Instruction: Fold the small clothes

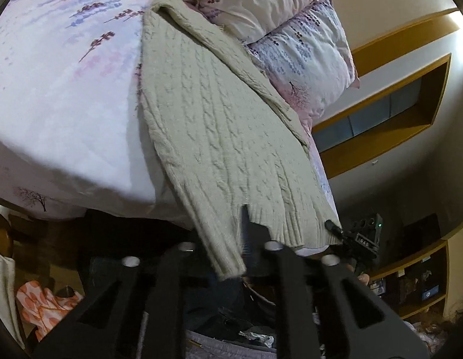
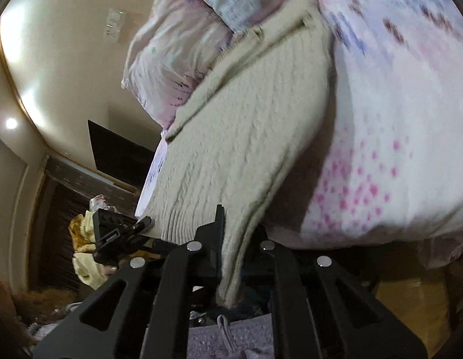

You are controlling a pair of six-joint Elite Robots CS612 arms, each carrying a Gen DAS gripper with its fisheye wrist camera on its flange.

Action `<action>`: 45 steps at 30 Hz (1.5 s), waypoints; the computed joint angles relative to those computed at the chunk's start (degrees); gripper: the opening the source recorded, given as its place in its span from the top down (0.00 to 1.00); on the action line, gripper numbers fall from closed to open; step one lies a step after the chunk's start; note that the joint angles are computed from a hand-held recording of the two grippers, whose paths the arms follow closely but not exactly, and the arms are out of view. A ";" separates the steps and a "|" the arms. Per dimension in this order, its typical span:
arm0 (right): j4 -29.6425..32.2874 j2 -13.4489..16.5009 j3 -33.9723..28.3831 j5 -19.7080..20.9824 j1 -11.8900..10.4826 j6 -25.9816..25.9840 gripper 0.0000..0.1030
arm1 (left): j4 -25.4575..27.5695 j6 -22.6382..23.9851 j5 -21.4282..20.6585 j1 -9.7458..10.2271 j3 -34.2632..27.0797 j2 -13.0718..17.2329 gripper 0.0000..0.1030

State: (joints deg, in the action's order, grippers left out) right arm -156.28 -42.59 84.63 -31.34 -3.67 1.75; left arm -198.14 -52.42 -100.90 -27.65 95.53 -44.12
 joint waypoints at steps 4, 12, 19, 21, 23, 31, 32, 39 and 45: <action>-7.15 -0.29 -0.26 -2.12 0.39 2.05 0.93 | 1.40 2.63 1.84 -0.33 -0.35 -0.70 0.94; -19.14 -0.38 -1.45 -9.83 1.08 4.38 0.93 | 3.09 7.14 8.21 0.17 -1.63 -2.11 0.95; -29.59 0.72 -5.22 -21.28 2.93 3.53 0.93 | 3.75 10.58 15.29 1.27 -6.24 -1.49 0.95; -32.02 1.48 -6.90 -24.86 3.69 2.15 0.93 | 4.12 12.02 16.84 1.70 -8.31 -0.98 0.95; -33.95 2.55 -9.05 -28.20 4.49 0.93 0.93 | 4.94 13.69 18.30 1.95 -10.42 -0.45 0.95; -35.89 7.71 -18.52 -38.29 6.88 -1.64 0.93 | 11.26 18.76 21.75 3.07 -20.72 3.20 0.95; -35.27 8.29 -19.68 -38.80 7.04 -1.46 0.93 | 12.34 18.96 21.93 3.25 -22.11 3.82 0.95; -22.23 14.19 -32.64 -43.40 7.89 1.37 0.93 | 22.38 19.36 22.64 4.86 -35.63 10.53 0.95; -6.29 20.95 -46.05 -43.63 7.92 5.75 0.93 | 32.02 16.42 20.05 6.16 -46.22 16.45 0.95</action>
State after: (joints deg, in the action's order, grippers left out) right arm -162.57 -21.64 38.58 -74.97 4.25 7.50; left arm -166.11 -36.00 -80.85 -21.49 49.31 -27.67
